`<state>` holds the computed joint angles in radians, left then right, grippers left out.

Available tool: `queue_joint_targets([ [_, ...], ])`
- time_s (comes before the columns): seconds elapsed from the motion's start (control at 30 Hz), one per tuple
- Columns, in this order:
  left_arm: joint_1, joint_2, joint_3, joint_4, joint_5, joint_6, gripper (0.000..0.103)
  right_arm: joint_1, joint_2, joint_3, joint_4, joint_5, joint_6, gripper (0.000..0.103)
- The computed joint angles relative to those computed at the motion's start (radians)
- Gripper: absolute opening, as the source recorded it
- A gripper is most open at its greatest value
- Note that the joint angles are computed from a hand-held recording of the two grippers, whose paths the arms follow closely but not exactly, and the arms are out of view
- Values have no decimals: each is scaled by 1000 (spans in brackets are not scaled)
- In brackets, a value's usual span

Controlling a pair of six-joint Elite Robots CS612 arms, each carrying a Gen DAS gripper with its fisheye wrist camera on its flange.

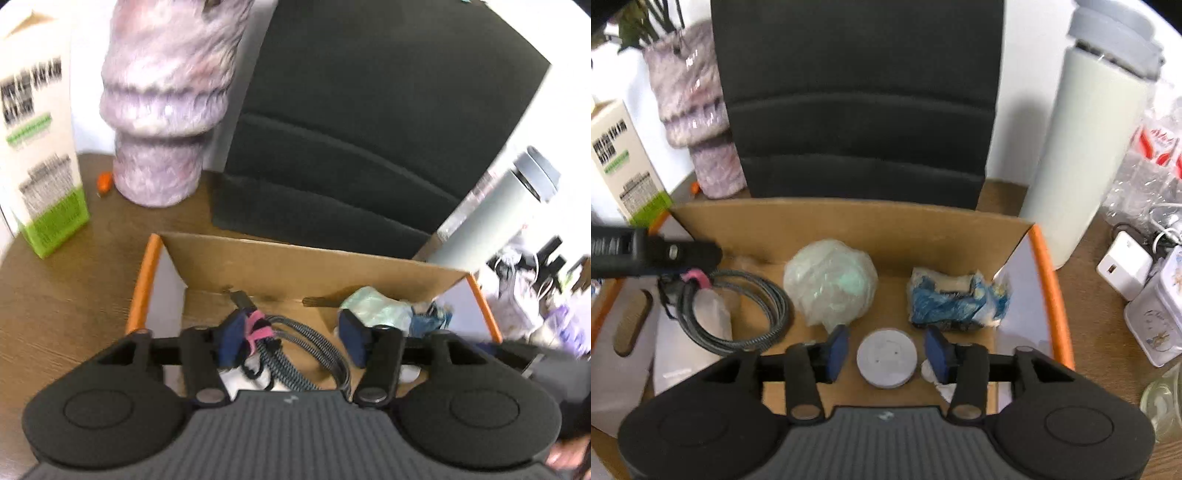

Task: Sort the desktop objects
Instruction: 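Carry cable and puck into the cardboard box and open both grippers, then withdraw both grippers and grasp the navy zip case with right gripper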

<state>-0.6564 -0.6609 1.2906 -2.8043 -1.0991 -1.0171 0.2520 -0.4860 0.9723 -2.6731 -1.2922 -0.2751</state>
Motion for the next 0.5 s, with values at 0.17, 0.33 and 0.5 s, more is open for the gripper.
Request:
queue_joint_targets([
  [0.17,-39,-51,33,114,75,51,90,-14,-64,84,-51,-1,-14,53],
  [0.33,-78,-100,82,193,137,21,100,-27,-143,203,-124,-22,-41,62],
  [0.5,-124,-152,161,203,177,-53,103,-40,-220,339,-227,-42,-38,87],
])
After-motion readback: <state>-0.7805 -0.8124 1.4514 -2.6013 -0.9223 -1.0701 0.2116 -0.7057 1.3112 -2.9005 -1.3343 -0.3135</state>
